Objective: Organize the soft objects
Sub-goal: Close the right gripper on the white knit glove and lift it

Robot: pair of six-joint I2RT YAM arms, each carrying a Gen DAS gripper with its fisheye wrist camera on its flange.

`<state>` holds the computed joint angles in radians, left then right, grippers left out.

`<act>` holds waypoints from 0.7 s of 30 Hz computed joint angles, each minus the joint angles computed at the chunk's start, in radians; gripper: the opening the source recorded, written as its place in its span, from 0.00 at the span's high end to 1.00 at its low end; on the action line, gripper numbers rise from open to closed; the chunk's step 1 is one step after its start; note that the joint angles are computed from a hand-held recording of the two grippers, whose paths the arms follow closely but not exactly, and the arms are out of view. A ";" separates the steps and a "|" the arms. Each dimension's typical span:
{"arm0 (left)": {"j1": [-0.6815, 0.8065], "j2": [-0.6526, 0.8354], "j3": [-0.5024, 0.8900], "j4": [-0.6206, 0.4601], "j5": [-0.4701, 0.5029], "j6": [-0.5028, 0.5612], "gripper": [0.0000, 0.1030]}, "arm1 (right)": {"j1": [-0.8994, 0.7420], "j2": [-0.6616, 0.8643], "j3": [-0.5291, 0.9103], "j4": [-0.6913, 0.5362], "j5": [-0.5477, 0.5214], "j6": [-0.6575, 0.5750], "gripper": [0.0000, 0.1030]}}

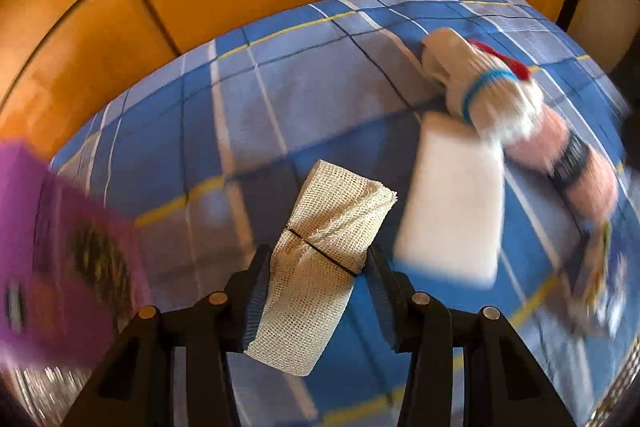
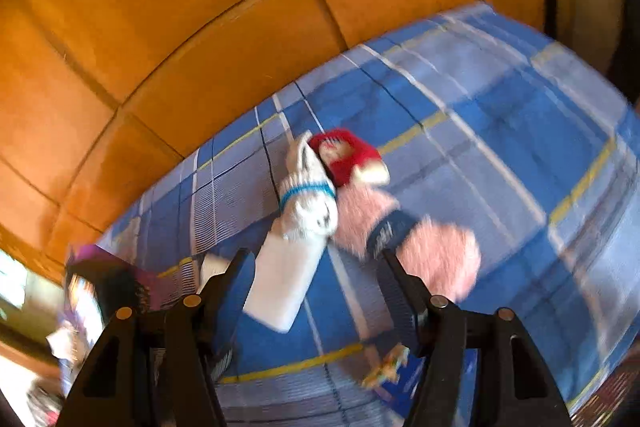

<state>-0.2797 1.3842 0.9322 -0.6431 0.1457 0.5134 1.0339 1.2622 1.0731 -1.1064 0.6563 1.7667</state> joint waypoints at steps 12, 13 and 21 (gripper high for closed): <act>0.360 -0.176 -0.170 -0.086 0.246 0.336 0.53 | -0.390 0.314 0.122 0.157 -0.277 -0.581 0.58; 0.384 -0.177 -0.177 -0.087 0.263 0.357 0.53 | -0.384 0.331 0.127 0.155 -0.261 -0.576 0.60; 0.472 -0.161 -0.198 -0.085 0.358 0.440 0.52 | -0.207 0.249 0.174 0.158 -0.161 -0.537 0.65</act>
<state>0.1921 1.2229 0.7344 -0.7276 0.5041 0.9537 0.8264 1.5117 1.2466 -0.9488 0.4950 1.2299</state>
